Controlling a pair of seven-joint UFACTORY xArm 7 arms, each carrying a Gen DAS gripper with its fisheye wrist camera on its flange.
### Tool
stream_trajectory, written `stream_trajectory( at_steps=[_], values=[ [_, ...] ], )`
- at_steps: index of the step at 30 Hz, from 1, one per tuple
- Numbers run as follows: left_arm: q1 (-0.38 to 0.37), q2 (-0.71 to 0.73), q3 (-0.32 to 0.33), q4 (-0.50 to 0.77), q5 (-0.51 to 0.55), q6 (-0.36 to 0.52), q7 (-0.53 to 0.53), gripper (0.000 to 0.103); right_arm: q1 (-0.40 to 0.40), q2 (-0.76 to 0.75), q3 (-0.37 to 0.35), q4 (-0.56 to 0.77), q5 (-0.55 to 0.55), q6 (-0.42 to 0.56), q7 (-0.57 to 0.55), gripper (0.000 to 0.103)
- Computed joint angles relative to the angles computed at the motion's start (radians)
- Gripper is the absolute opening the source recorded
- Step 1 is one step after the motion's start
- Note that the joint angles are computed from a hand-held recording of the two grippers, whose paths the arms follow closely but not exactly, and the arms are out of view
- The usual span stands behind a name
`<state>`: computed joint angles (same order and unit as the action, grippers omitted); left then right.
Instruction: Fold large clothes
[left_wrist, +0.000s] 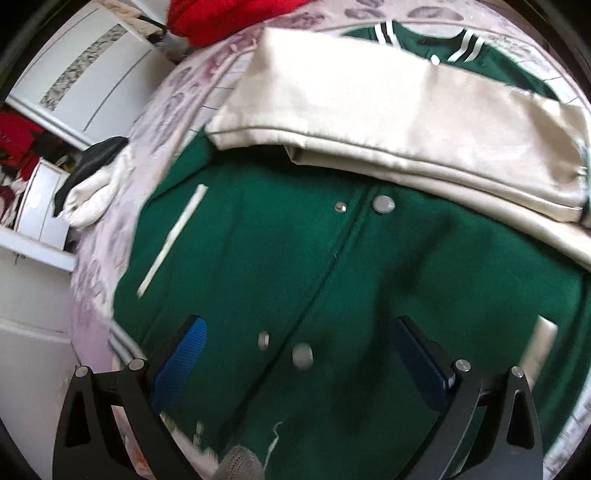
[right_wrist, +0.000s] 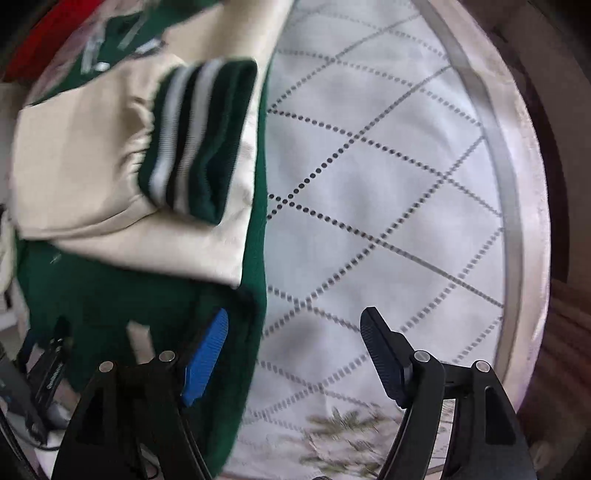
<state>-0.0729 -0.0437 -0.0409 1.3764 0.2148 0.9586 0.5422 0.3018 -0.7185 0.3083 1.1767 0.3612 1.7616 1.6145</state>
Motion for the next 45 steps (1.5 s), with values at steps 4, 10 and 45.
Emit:
stream_trajectory(
  at_steps=[4, 10, 45],
  values=[
    [0.001, -0.131, -0.006, -0.056, 0.001, 0.063, -0.017, 0.103, 0.012, -0.071, -0.009, 0.054, 0.017, 0.042, 0.01, 0.076],
    [0.005, -0.353, -0.026, -0.229, 0.065, 0.059, 0.036, 0.103, -0.011, -0.183, -0.016, 0.068, 0.077, 0.111, 0.04, 0.076],
    [0.365, -0.718, -0.3, -0.913, 0.426, -0.695, 0.107, 0.103, -0.097, -0.608, 0.057, -0.415, 0.209, -0.243, 0.045, 0.076]
  ],
)
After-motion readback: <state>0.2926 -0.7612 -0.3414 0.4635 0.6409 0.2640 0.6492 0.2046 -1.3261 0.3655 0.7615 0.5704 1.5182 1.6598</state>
